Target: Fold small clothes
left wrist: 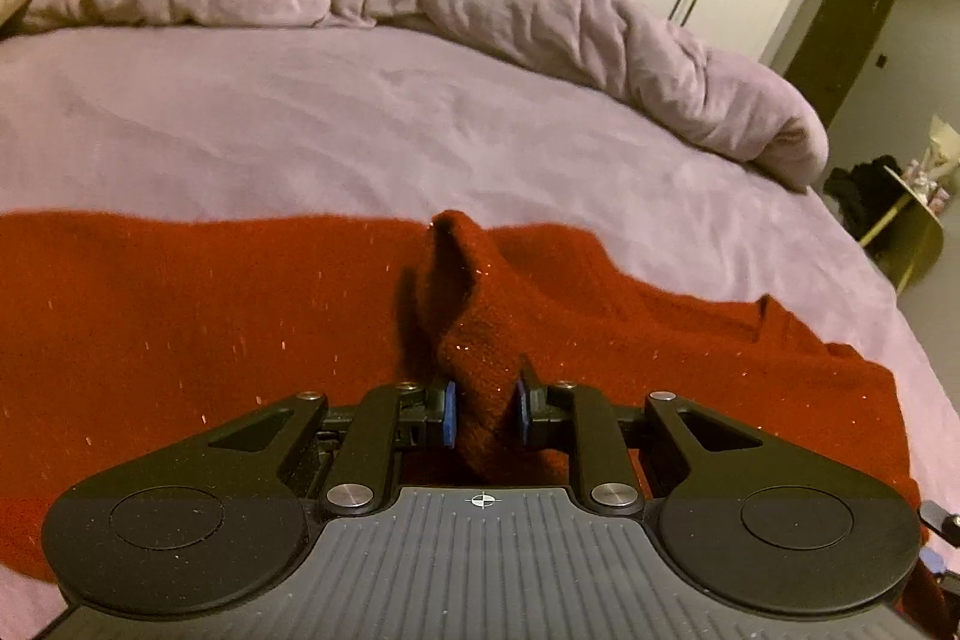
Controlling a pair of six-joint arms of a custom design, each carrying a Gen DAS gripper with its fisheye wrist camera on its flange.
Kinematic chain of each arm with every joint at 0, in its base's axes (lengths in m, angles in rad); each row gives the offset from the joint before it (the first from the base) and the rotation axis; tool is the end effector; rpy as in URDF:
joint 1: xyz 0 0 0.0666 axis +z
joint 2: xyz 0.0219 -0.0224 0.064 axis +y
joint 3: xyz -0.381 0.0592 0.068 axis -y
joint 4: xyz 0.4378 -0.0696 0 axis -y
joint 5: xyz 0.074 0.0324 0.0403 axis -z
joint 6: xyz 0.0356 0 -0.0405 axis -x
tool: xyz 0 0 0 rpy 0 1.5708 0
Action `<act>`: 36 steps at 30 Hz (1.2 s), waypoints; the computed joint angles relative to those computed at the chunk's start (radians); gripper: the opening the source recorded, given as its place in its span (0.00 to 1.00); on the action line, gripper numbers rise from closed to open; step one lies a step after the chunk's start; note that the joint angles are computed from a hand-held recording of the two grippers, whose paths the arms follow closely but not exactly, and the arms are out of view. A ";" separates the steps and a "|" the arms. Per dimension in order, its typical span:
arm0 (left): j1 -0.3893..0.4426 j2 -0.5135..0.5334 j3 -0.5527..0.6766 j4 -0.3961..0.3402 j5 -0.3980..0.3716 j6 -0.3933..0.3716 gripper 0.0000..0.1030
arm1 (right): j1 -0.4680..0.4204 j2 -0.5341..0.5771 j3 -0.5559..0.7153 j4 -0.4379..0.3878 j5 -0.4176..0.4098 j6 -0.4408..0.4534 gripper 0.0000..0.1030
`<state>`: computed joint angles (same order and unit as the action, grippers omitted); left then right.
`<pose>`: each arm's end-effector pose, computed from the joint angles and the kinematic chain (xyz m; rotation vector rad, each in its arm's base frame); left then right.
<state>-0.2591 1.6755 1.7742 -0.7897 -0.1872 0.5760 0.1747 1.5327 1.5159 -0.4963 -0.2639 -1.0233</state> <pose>0.6288 -0.1602 0.4759 -0.4544 2.2120 -0.2370 0.5966 0.1143 0.4532 0.7563 2.0922 0.9739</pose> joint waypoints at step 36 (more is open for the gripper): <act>-0.030 0.013 -0.007 -0.031 -0.054 -0.112 0.36 | 0.121 0.421 0.660 -0.454 0.455 1.012 0.00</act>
